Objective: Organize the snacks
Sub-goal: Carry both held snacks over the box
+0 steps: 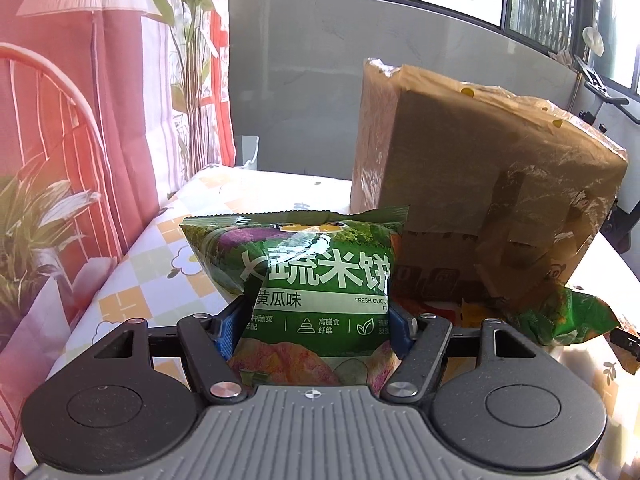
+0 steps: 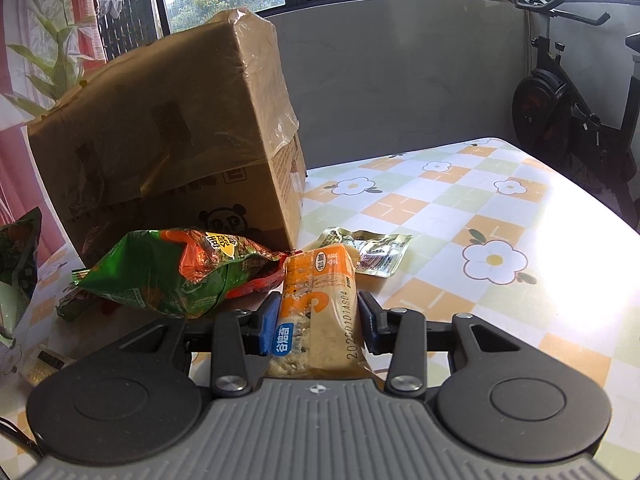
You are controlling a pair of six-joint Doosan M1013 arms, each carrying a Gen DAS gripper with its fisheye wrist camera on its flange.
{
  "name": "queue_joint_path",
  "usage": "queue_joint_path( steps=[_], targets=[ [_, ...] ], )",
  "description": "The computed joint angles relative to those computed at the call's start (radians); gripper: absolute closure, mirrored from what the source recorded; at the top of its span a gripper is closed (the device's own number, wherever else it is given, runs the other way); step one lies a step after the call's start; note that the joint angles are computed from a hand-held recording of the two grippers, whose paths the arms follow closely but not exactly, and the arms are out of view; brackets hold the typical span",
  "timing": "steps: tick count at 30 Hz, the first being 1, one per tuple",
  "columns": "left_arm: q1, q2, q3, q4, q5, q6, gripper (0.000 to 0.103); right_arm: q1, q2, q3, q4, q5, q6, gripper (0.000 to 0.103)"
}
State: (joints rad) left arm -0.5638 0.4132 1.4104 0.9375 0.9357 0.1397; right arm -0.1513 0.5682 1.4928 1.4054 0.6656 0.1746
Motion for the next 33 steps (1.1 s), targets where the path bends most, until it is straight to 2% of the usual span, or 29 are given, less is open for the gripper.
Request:
queue_joint_path(
  steps=[4, 11, 16, 21, 28, 33],
  targets=[
    [-0.014, -0.012, -0.002, 0.086, 0.012, -0.045, 0.031, -0.016, -0.006, -0.008, 0.046, 0.021, 0.009, 0.060],
    [-0.041, -0.019, -0.028, 0.221, 0.004, -0.098, 0.031, -0.030, -0.024, -0.027, 0.210, 0.082, -0.101, 0.060],
    [-0.038, -0.024, -0.057, 0.298, -0.059, -0.130, 0.031, -0.026, -0.030, -0.061, 0.296, 0.125, -0.173, 0.060],
    [-0.029, 0.005, -0.142, 0.342, -0.073, -0.093, 0.031, -0.012, -0.014, -0.130, 0.310, 0.150, -0.163, 0.060],
    [0.007, 0.082, -0.292, 0.317, -0.142, -0.014, 0.031, 0.016, 0.026, -0.241, 0.255, 0.144, -0.093, 0.060],
    [0.040, 0.164, -0.425, 0.199, -0.177, 0.146, 0.031, 0.030, 0.059, -0.311, 0.228, 0.147, -0.030, 0.060]
  ],
)
